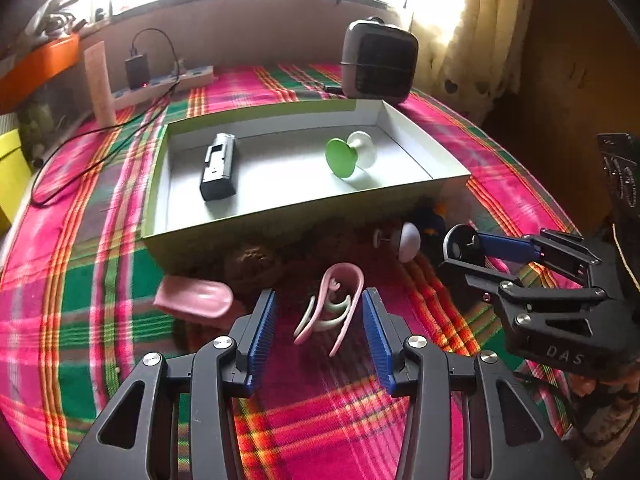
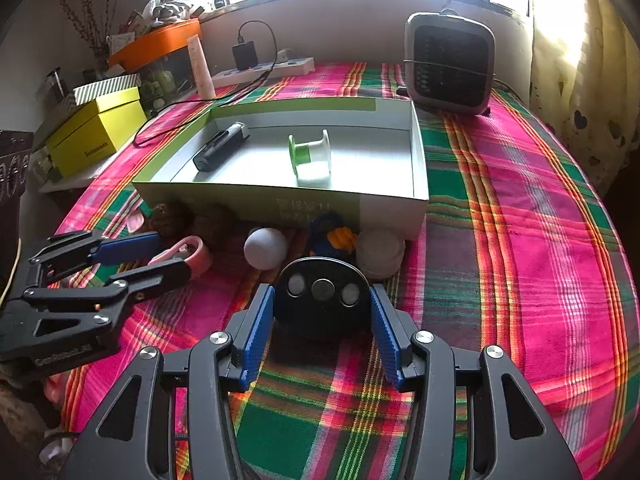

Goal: Organize objects
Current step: 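Grasp the pink-and-white clip with the left gripper while the right gripper grasps the black dotted disc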

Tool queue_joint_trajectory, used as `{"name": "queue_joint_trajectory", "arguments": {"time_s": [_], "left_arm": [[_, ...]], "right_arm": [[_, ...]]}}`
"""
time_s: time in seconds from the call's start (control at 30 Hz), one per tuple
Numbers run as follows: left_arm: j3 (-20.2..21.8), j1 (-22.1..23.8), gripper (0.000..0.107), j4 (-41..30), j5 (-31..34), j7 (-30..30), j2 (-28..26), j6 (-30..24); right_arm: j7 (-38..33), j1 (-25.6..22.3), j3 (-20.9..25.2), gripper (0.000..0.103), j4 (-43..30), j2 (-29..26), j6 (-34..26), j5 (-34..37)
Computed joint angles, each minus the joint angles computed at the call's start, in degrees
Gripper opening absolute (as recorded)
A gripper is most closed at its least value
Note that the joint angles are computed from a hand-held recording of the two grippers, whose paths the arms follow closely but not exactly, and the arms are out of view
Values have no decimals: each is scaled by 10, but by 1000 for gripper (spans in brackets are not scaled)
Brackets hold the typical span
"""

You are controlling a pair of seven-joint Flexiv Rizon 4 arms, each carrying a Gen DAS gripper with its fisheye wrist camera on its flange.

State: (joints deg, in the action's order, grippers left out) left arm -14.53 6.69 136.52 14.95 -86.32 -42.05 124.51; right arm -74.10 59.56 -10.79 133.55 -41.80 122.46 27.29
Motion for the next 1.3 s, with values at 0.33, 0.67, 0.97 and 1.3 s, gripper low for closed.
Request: {"name": "queue_joint_trajectory", "arguments": {"time_s": [0.33, 0.67, 0.97, 1.3], "left_arm": [[28, -45, 25, -4, -32, 15, 5, 1], [27, -47, 22, -4, -38, 13, 3, 5], [32, -52, 22, -2, -43, 9, 5, 9], [31, -50, 22, 1, -40, 2, 8, 15]], "right_arm": [[-1, 1, 0, 49, 1, 1, -1, 1], [0, 2, -1, 49, 0, 0, -2, 0], [0, 1, -1, 49, -1, -1, 1, 0], [0, 8, -2, 49, -2, 1, 3, 7]]}}
